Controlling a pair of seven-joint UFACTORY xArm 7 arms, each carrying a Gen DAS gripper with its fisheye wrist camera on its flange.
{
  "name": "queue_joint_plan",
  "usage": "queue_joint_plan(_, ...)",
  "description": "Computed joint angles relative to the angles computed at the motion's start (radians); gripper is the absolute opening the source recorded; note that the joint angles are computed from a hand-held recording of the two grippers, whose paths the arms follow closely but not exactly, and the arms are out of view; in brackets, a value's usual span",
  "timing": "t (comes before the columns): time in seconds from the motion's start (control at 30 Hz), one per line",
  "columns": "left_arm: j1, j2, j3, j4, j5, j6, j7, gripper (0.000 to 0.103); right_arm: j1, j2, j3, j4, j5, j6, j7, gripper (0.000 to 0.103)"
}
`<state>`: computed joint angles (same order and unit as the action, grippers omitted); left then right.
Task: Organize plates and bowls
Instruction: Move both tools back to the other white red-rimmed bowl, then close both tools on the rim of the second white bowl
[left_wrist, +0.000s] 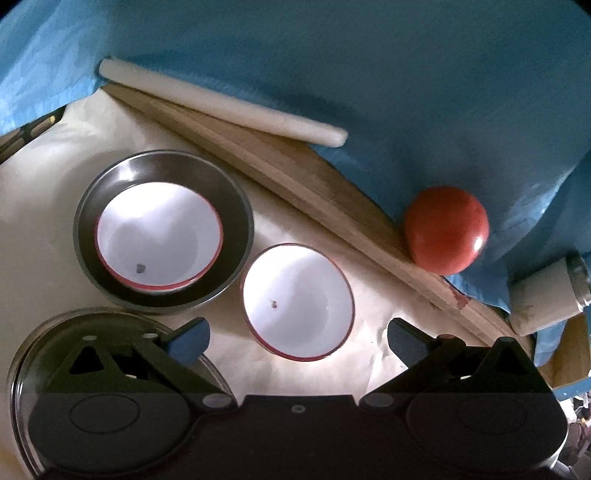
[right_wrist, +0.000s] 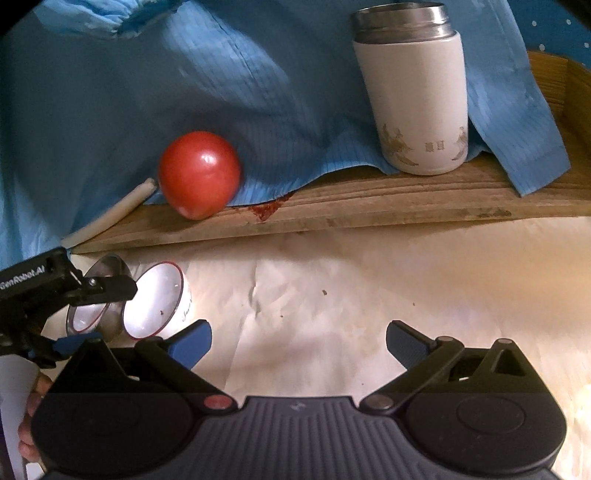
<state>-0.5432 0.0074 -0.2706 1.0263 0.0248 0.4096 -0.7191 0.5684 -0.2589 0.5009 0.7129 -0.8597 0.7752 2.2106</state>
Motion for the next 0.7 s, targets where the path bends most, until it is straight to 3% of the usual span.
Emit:
queue_joint_plan(0.17,-0.001,0.013,0.006,0.007,0.103,0.004,-0.080,0.099,-0.013,0.022,-0.015,0.011,-0.030,-0.034,-0.007,0.103)
queue_joint_plan(0.6,-0.002,0.024,0.006,0.001,0.046,-0.039,-0.042,0.080,-0.015,0.108,-0.072,0.064,-0.157,-0.089,0.001,0.102)
queue_joint_plan(0.7,-0.004,0.031,0.009,0.007,0.073,-0.023,-0.073,0.074,-0.015,0.124,-0.092,0.067,-0.184,-0.123,0.015,0.094)
